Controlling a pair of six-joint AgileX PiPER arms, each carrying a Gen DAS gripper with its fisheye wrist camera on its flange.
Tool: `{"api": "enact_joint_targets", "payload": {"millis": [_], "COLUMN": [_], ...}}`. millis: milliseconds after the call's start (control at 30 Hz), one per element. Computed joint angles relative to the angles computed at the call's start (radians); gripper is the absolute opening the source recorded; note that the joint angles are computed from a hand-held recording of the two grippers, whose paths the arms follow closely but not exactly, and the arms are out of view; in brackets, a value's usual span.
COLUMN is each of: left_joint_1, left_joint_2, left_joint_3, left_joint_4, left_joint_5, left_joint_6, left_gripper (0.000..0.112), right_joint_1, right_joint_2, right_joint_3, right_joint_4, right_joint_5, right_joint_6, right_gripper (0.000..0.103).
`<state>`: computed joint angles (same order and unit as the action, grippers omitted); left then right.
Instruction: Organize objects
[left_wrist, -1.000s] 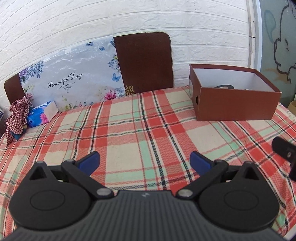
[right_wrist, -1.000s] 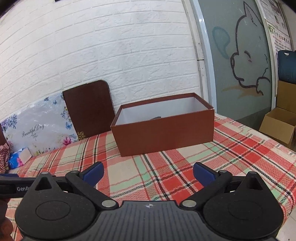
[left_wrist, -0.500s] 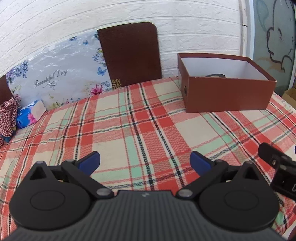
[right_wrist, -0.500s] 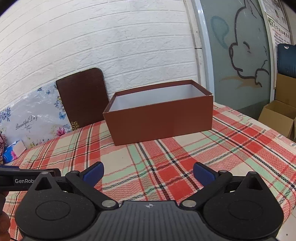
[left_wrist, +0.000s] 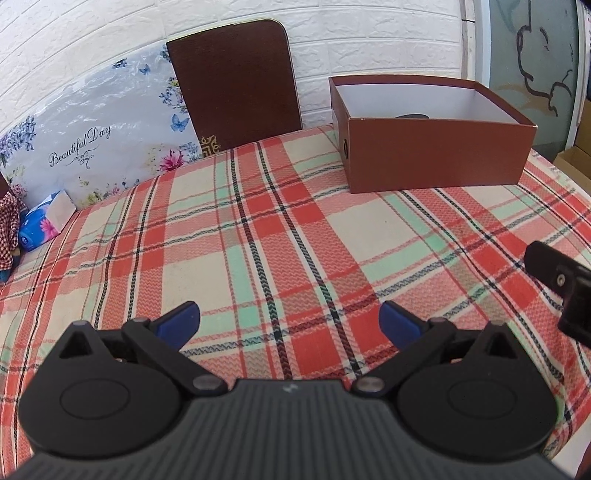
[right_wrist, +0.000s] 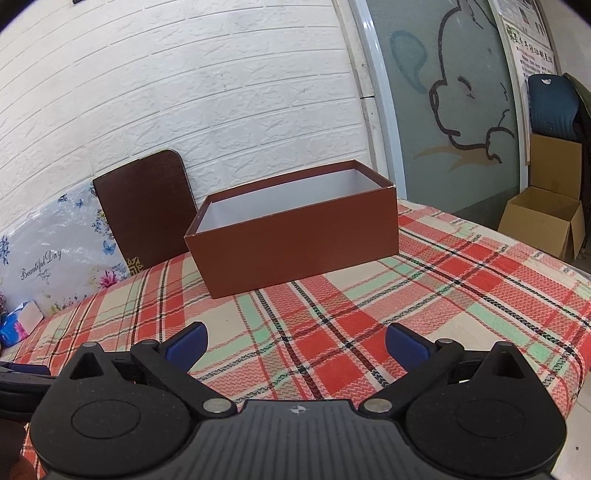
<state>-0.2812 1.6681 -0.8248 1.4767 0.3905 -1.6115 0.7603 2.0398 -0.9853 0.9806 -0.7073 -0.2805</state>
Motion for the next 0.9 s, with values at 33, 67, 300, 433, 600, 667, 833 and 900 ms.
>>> {"api": "enact_joint_targets", "payload": {"millis": [33,67,300,433,600,667,833,900], "left_joint_1": [0.0,-0.001,-0.015,-0.008,-0.006,-0.01,0.046,0.068], "left_joint_2": [-0.001,-0.002,-0.018,-0.028,-0.034,-0.033,-0.068,-0.075], "left_joint_3": [0.001,0.003,0.027,0.037,0.046,0.044,0.051,0.045], "left_joint_4": [0.0,0.0,0.028,0.064,0.096,0.087,0.119,0.097], "left_joint_5": [0.001,0.002,0.015,0.006,-0.004,0.0,-0.066,-0.08], "left_joint_6": [-0.001,-0.002,-0.031,-0.069,-0.094,-0.09,-0.079,-0.021], "left_gripper": [0.103,0.103,0.103,0.103,0.103,0.103,0.103,0.103], "right_joint_1": [0.002,0.002,0.002,0.005,0.005,0.005,-0.057,-0.079], "right_joint_2": [-0.001,-0.002,-0.004,-0.004,-0.002,-0.003,-0.013,-0.009], "right_joint_3": [0.0,0.001,0.002,0.001,-0.002,-0.005,-0.075,-0.146], "right_joint_4": [-0.002,-0.007,-0.032,-0.029,-0.027,-0.027,-0.127,-0.101], "right_joint_5": [0.001,0.002,0.001,0.0,0.008,0.015,0.179,0.273], "right_joint_6": [-0.004,-0.005,0.009,0.001,-0.002,-0.01,-0.038,-0.195], "right_gripper": [0.102,0.102,0.102,0.102,0.102,0.102,0.102,0.102]}}
